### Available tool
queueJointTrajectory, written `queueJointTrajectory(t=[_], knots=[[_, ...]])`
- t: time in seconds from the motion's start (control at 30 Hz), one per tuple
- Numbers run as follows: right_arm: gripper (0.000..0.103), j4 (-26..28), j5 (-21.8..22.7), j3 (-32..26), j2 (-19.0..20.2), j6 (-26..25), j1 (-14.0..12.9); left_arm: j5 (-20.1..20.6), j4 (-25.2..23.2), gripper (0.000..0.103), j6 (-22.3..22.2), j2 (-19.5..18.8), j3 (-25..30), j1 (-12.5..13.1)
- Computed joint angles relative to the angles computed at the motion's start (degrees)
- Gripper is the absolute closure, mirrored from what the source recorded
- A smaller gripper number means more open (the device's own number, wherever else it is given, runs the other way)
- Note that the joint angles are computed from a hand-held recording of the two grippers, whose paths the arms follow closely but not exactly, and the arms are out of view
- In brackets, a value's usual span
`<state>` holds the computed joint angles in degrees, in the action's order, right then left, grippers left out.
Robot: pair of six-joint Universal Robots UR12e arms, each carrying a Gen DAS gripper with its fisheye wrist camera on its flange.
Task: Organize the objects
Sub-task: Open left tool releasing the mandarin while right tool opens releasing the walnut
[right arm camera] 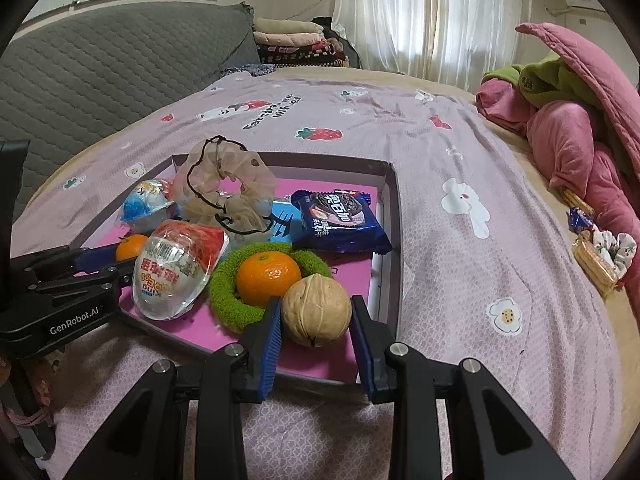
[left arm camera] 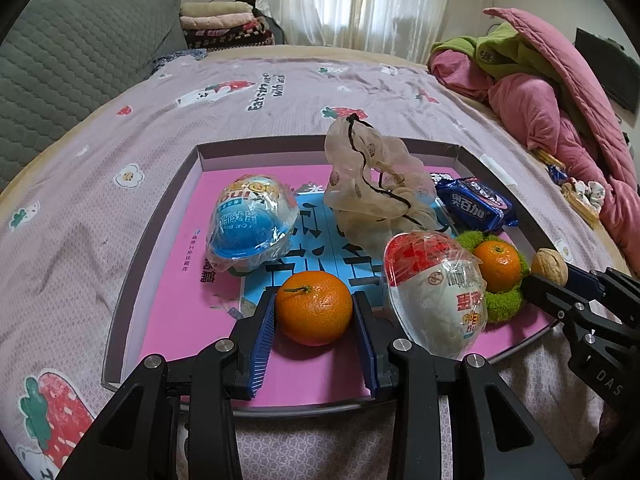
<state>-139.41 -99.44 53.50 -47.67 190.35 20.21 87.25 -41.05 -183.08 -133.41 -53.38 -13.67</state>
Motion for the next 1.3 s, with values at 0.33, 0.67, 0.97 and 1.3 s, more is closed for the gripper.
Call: queueJointTrajectory(t=[0.33,0.67,0.97,1.3], knots=[[0.067,0.3,0.6,0.3,-0.3,0.4,-0.2,-1.8,1.3,0.053,-0.7,0.4,-0.7,0.4],[0.06,-1.6,1.0,1.3,-1.0,2.7,-0.6,-3.2,1.3,0.044,-1.2,1.4,-1.8,0.9],[0.036,-5.5,0.9,2.2,-1.6,3.1,-0.4,-2.3,4.0,0.034,-2.3,3.4,-4.2,0.8],[0.026,-9.6,0.2,4.0,-2.6,2.3,0.2,-1.1,4.7,0.028,-3.0,5.5,-6.1,0.6]])
